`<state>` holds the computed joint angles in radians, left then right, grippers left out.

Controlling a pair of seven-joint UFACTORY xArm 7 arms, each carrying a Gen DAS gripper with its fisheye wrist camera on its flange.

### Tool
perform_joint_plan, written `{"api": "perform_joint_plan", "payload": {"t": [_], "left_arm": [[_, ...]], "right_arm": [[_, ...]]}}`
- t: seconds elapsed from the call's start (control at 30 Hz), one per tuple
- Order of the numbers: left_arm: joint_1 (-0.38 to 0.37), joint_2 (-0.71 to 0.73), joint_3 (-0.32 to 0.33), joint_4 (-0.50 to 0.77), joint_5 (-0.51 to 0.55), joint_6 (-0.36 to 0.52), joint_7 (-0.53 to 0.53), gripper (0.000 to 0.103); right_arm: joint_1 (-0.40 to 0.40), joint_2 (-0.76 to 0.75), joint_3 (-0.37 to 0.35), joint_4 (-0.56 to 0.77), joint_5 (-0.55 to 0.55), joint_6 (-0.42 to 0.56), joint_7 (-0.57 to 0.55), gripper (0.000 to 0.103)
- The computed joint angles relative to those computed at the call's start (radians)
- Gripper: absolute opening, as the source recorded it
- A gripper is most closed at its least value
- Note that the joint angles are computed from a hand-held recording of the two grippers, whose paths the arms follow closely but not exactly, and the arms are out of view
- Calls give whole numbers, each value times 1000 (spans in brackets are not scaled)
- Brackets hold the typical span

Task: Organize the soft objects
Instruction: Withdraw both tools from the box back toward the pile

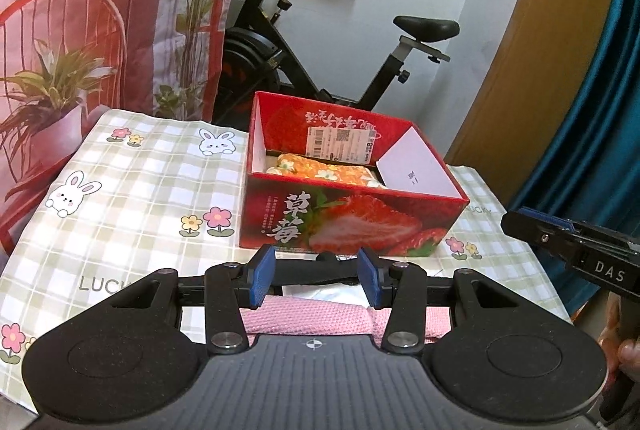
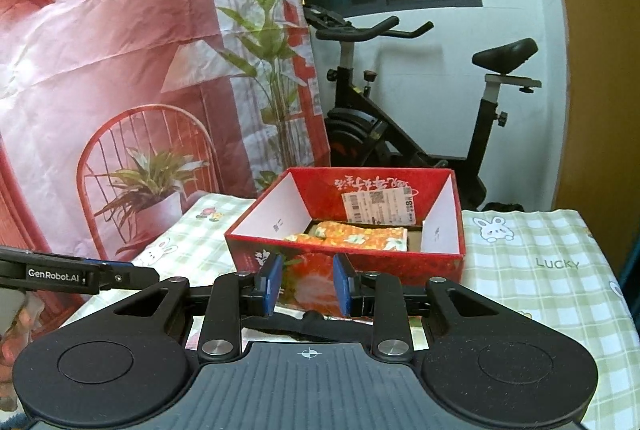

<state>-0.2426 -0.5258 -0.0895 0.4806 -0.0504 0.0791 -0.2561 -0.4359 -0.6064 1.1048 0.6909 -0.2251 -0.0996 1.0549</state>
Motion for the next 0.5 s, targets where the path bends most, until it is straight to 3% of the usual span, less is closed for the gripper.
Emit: {"api": "perform_joint_plan", "payload": {"t": [0.5], "left_arm": [[-45,24,43,-9,-33,-25,15,48]], "right_arm": [[29,32,-14,16,-47,62,10,27]]}}
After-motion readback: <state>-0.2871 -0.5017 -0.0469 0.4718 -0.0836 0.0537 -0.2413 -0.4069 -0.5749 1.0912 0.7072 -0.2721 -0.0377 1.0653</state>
